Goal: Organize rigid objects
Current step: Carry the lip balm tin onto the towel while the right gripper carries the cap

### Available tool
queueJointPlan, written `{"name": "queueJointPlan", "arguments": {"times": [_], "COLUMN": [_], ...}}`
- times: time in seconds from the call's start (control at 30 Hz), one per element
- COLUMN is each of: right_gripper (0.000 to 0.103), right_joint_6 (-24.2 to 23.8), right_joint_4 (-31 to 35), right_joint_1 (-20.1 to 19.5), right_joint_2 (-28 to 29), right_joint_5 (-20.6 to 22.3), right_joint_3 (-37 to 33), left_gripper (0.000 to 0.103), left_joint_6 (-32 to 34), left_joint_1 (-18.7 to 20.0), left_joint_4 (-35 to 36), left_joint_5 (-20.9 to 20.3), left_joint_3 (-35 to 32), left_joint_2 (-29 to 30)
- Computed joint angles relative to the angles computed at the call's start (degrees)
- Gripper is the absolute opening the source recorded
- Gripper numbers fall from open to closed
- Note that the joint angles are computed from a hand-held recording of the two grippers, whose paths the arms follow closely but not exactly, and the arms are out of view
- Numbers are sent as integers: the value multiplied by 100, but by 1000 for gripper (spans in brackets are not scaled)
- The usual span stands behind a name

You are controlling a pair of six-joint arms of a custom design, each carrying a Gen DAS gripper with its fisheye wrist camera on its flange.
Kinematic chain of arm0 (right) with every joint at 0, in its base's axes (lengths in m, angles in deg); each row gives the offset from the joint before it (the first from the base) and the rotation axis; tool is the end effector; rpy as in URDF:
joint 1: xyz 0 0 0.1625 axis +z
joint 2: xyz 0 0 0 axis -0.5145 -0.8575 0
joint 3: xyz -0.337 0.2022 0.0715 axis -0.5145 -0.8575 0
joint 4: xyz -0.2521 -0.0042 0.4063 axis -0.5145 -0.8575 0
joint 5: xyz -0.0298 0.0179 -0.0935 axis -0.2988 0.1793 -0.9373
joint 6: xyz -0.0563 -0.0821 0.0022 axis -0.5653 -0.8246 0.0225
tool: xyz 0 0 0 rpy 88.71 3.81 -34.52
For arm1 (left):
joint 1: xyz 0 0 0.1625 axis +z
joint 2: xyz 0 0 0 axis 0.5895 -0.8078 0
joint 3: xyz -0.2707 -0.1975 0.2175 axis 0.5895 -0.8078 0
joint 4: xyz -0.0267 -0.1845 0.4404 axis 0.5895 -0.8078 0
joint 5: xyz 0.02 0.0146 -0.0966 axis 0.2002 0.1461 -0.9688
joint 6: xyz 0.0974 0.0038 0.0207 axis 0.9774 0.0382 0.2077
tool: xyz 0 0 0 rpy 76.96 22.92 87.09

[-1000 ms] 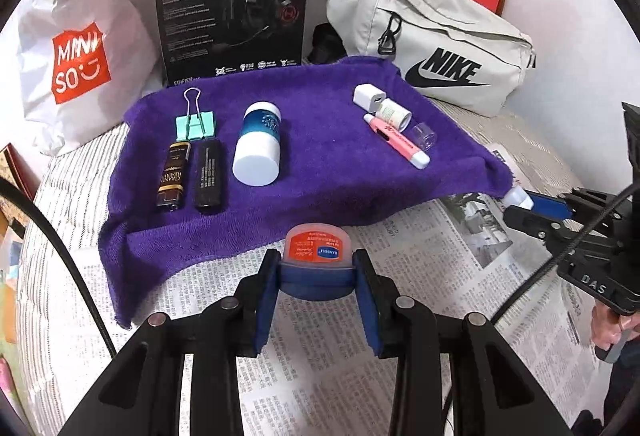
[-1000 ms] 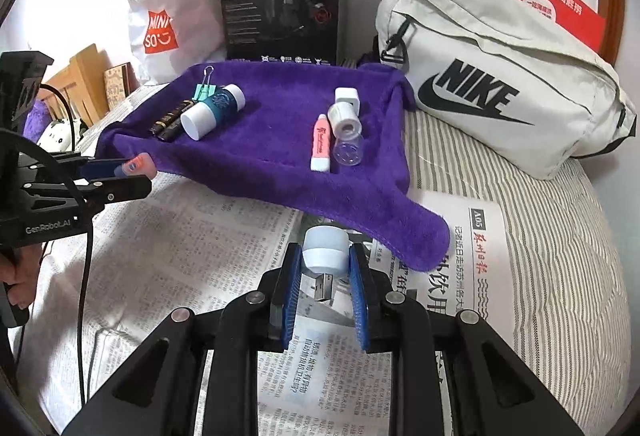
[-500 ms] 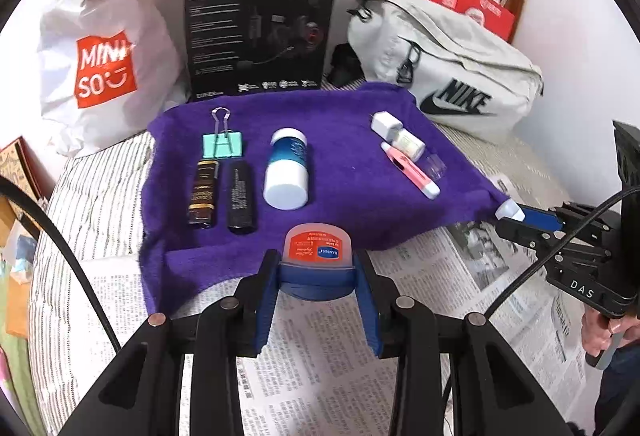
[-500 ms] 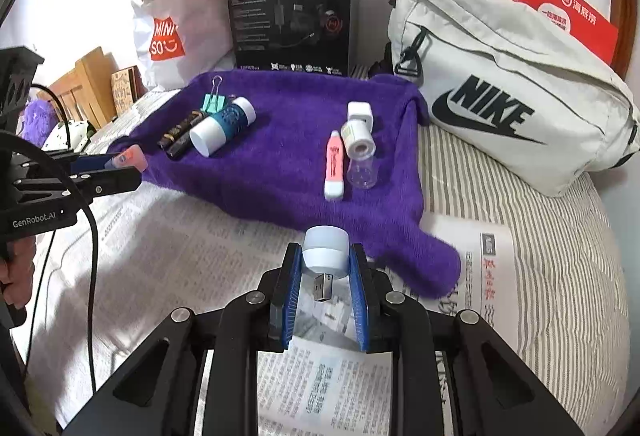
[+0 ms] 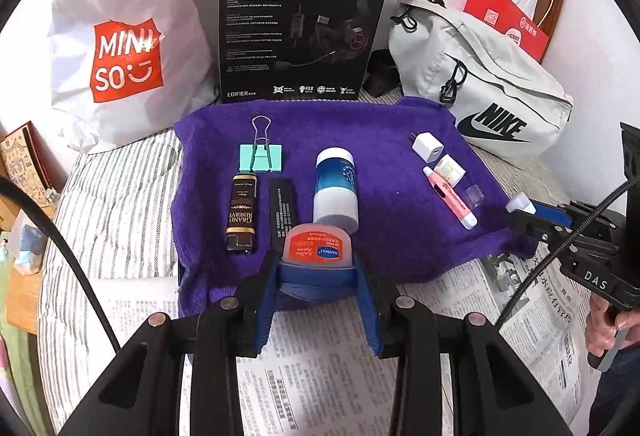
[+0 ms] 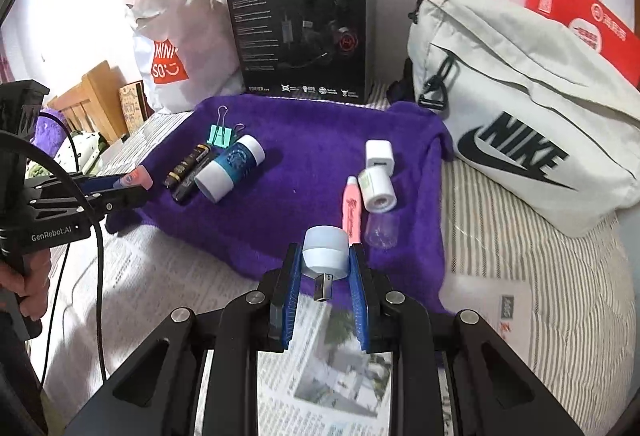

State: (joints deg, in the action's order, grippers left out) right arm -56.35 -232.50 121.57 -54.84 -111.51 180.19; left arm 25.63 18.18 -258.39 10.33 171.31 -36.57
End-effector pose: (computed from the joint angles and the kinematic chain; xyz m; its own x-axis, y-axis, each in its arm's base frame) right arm 0.1082 -0.5112 0.1010 -0.7275 -0.3722 0.5764 -0.6172 0.7219 -0.3129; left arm -0.1155 -0.5064 0.0988 -0.7745 0.1615 -0.6116 0.4752 0.7867 -0.3940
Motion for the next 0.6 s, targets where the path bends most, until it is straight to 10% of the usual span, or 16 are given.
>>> {"name": "queueJointPlan", "arguments": {"times": [0.6], "right_gripper": [24], "right_joint_6": [-70], "right_joint_4": [578], "right_joint_1": [80], "right_joint_2": [768], "right_joint_5": [-166], "right_joint_3": [-879], "left_gripper": [35], "left_joint_6": [-155], "left_joint_1": [522], "left_joint_4": [884], "left_joint_5": [-480], "left_joint_3": [-791], "left_joint_2": [556]}}
